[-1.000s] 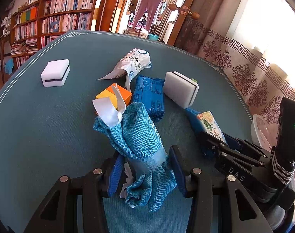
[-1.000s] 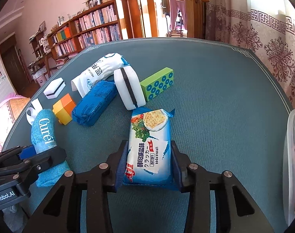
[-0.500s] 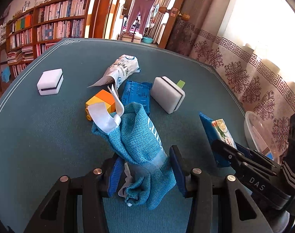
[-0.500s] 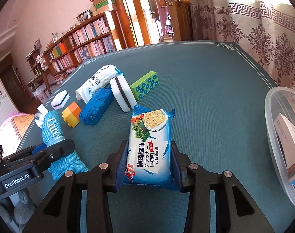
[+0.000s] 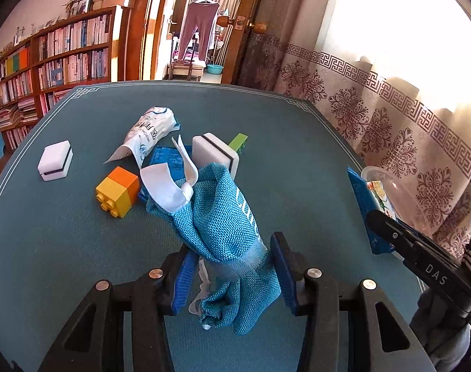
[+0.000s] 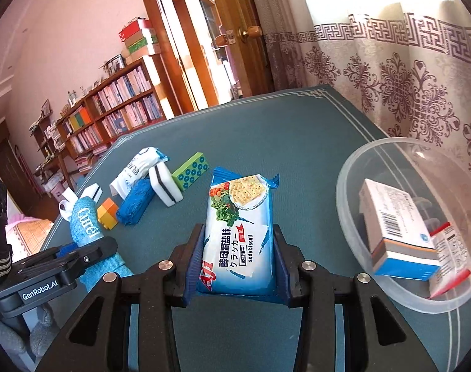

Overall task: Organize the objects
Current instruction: 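Grasp the cracker packet with the right gripper while left holds the blue cloth, then lower the cracker packet into the clear bowl and release with the right gripper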

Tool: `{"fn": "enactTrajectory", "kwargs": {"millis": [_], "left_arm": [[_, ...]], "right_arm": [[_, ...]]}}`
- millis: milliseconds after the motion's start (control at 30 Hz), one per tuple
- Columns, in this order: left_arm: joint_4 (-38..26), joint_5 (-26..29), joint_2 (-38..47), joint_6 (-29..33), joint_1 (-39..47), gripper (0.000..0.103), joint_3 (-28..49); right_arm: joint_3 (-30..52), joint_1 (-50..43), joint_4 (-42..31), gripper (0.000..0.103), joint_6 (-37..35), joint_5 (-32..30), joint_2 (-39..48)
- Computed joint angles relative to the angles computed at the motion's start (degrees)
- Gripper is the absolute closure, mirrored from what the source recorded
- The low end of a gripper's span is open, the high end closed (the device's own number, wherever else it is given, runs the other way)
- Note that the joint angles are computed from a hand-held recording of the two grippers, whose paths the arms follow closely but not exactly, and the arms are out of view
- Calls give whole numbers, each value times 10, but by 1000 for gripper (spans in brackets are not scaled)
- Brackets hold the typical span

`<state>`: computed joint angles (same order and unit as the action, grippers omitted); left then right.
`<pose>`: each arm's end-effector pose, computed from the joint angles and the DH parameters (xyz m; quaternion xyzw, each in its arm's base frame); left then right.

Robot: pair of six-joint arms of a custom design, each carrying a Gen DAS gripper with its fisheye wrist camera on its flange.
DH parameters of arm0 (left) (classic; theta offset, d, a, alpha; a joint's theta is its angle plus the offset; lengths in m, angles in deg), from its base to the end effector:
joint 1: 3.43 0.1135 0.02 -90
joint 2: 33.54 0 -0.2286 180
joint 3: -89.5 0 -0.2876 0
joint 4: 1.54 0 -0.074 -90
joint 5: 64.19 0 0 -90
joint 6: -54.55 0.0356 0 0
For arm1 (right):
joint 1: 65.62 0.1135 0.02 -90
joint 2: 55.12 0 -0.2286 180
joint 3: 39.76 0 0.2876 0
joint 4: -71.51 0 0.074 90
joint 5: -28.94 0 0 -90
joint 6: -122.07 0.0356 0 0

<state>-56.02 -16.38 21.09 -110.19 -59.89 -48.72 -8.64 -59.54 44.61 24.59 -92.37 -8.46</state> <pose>0.1342 -0.1591 0.1433 -0.2152 0.8919 -0.0212 0.3971 0.2141 0.0414 0.1322 -0.2121 0.8621 0.2422 0.3913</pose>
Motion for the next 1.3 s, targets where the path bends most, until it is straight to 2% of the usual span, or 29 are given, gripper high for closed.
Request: {"fn": "enactTrajectory", "kwargs": {"millis": [267,400,533,767,933,1300], "left_arm": [[47,5,90,69,-2,53,77],[71,14,128,105,1,53,111],[89,23,166,134,5,53,146],[108,36,222,172,11,53,198],[123,47,260,199,17,53,234],[164,86,328,270,49,53,306]], "right_arm": [[31,-139,-3,61,-37,-54,33],[49,-194,23,61,-43,-63,75],[65,-230,62,61,-45,-47,116],[99,-250,153,61,-48,15,205],[94,-249,213,61,-45,53,231],[72,-264,245,61,-40,39,236]]}}
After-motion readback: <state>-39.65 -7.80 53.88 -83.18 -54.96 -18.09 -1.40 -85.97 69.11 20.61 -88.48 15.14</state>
